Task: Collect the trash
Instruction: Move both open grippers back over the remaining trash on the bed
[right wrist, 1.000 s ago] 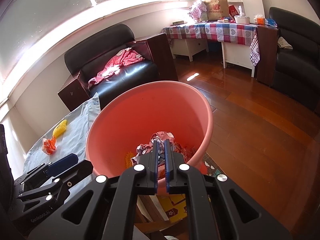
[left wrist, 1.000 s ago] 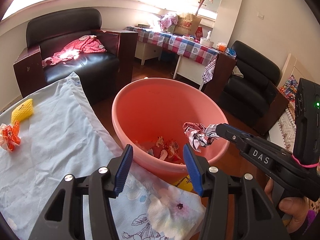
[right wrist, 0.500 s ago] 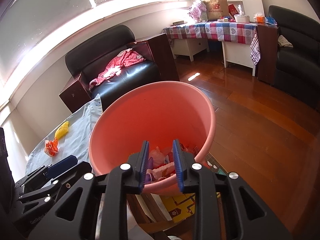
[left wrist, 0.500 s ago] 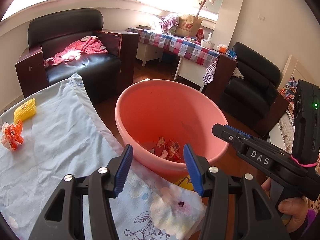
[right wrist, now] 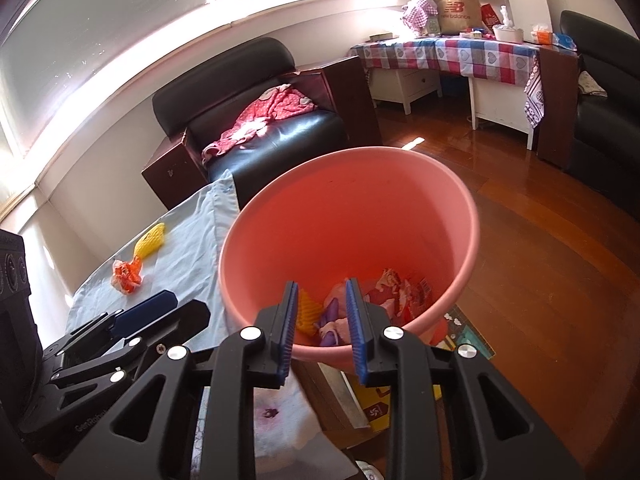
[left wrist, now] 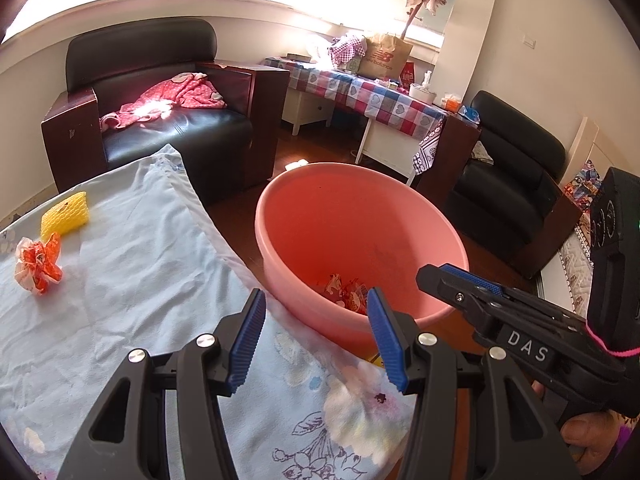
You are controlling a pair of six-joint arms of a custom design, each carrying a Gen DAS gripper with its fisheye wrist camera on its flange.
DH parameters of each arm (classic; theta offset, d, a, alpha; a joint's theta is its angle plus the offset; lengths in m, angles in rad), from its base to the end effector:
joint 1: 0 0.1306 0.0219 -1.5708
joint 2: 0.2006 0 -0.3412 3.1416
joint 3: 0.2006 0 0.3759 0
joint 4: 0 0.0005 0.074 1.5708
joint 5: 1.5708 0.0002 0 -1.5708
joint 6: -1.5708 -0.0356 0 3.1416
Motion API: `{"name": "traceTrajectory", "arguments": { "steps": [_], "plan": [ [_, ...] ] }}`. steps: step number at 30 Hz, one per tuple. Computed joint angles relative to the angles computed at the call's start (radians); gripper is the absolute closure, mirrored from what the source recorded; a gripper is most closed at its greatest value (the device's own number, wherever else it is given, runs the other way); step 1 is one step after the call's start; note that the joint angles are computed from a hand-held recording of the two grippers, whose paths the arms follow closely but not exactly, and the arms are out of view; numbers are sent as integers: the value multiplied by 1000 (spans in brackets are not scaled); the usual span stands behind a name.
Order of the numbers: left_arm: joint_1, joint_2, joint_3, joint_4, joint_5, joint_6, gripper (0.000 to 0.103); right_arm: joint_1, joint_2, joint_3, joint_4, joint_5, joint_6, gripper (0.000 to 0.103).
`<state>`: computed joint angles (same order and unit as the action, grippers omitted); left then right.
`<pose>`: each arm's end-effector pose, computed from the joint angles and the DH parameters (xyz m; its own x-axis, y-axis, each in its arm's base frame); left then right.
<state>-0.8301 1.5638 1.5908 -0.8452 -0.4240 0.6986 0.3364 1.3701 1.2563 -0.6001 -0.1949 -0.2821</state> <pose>0.3721 -0.3860 0.3977 -0.6877 -0.1165 -0.7165 0.0530 0.9763 -0.2097 0.4487 0.1637 0.3576 -0.7223 0.0368 -0.6906 -0.2717 0.9032 0.3322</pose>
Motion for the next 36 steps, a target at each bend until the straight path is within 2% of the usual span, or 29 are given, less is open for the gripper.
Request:
{"name": "traceTrajectory", "arguments": {
  "steps": [9,19,28,36],
  "plan": [
    [12,-55,-56,9,-5,-2,51,37,3,11,-20,-11,-6,78],
    [51,-153,-163,0,-9,20,51,111,54,78,-49,0,17,78],
    [106,-278,-287,-60,-44,61,51,166,95,132,-69,9,26,78],
    [212,-408,-403,-116,-85,143,51,194,131,175,-81,-5,35,78]
  ]
}}
